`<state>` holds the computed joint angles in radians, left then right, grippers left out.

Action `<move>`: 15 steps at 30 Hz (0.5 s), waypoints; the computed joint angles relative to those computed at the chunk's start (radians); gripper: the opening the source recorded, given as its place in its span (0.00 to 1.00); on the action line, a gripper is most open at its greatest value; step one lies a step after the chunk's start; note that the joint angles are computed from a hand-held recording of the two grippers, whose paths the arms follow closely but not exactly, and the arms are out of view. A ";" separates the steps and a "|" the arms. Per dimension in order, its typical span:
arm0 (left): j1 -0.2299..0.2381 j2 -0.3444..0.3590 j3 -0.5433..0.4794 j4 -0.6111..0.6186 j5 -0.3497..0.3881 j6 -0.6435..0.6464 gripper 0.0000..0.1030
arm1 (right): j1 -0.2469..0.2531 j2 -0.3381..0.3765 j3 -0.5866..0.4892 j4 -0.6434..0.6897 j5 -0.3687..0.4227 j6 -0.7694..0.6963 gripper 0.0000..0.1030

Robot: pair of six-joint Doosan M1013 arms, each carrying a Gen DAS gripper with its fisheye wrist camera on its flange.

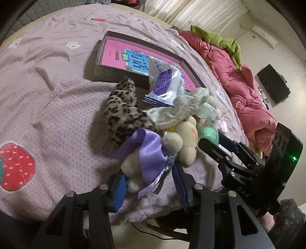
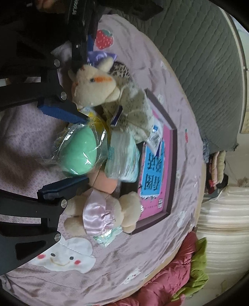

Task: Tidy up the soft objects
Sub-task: 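Lift the purple-bow bear with the left tool while the right tool lifts the green sponge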

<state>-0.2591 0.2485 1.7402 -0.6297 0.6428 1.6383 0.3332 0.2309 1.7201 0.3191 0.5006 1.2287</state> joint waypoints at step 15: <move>-0.003 -0.018 0.016 -0.140 -0.038 0.154 0.43 | -0.029 -0.050 0.030 0.129 -0.041 -0.072 0.54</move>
